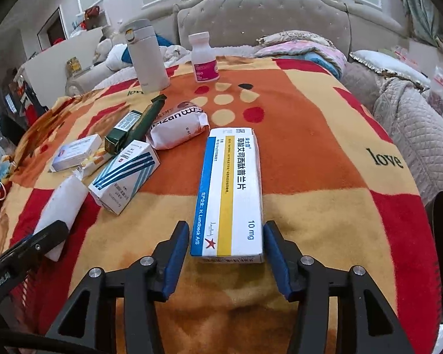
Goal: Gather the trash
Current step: 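Carry the foam block and medicine box to the black bin and open both tools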
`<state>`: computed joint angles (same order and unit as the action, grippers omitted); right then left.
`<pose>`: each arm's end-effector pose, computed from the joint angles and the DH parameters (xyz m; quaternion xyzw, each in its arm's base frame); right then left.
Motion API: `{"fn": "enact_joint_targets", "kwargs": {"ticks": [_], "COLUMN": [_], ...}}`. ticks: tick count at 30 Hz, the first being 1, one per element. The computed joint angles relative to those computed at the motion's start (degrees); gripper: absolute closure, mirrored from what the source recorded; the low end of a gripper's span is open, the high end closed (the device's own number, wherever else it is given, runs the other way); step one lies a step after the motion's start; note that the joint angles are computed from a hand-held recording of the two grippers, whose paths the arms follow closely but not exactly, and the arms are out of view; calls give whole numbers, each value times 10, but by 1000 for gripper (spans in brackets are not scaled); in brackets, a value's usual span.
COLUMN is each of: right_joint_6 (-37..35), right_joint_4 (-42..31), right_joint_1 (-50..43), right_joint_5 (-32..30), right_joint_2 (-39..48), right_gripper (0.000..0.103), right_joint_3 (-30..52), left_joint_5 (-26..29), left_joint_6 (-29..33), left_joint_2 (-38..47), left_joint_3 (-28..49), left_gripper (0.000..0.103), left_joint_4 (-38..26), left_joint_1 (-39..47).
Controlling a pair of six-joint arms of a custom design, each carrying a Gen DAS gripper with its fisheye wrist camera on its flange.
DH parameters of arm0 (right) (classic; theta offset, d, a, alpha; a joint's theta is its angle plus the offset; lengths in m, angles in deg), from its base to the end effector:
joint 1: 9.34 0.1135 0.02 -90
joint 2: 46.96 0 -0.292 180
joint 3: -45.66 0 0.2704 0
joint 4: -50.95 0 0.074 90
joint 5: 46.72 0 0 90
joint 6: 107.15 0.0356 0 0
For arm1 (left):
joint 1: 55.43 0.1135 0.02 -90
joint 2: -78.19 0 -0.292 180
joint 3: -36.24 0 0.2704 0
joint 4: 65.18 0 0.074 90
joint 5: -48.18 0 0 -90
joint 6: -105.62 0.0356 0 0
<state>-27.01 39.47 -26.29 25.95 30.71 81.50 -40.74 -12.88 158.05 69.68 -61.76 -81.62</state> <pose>0.2170 -0.0551 0.1318 0.0107 0.9395 0.0670 0.3358 0.2107 -0.1044 0.1303 -0.0147 0.9169 -0.1908 0.3502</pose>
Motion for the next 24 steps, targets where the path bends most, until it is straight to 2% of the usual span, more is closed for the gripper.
{"fn": "enact_joint_targets", "kwargs": {"ticks": [6, 11, 15, 18, 21, 24], "right_joint_6": [-28, -74, -150, -242, -307, -339], "right_joint_4": [-32, -95, -170, -232, -257, -256], "right_joint_1": [-60, -133, -200, -257, -301, -348], "right_joint_5": [-106, -187, -245, -276, -278, -288], "right_joint_2": [-47, -104, -122, -117, -96, -74], "right_gripper": [58, 58, 58, 58, 58, 58], "right_joint_3": [-8, -8, 18, 51, 76, 79], "left_joint_5": [-40, -68, -92, -122, -146, -170], "left_joint_6": [4, -3, -13, -29, -45, -57], "left_joint_2": [-97, -156, -177, -179, -169, -150], "left_joint_3": [-25, -16, -2, 10, 20, 31], "left_gripper": [49, 49, 49, 49, 49, 49], "left_joint_4": [-32, -83, -113, -125, -129, -130], "left_joint_1": [-28, -55, -81, -111, -145, -182]}}
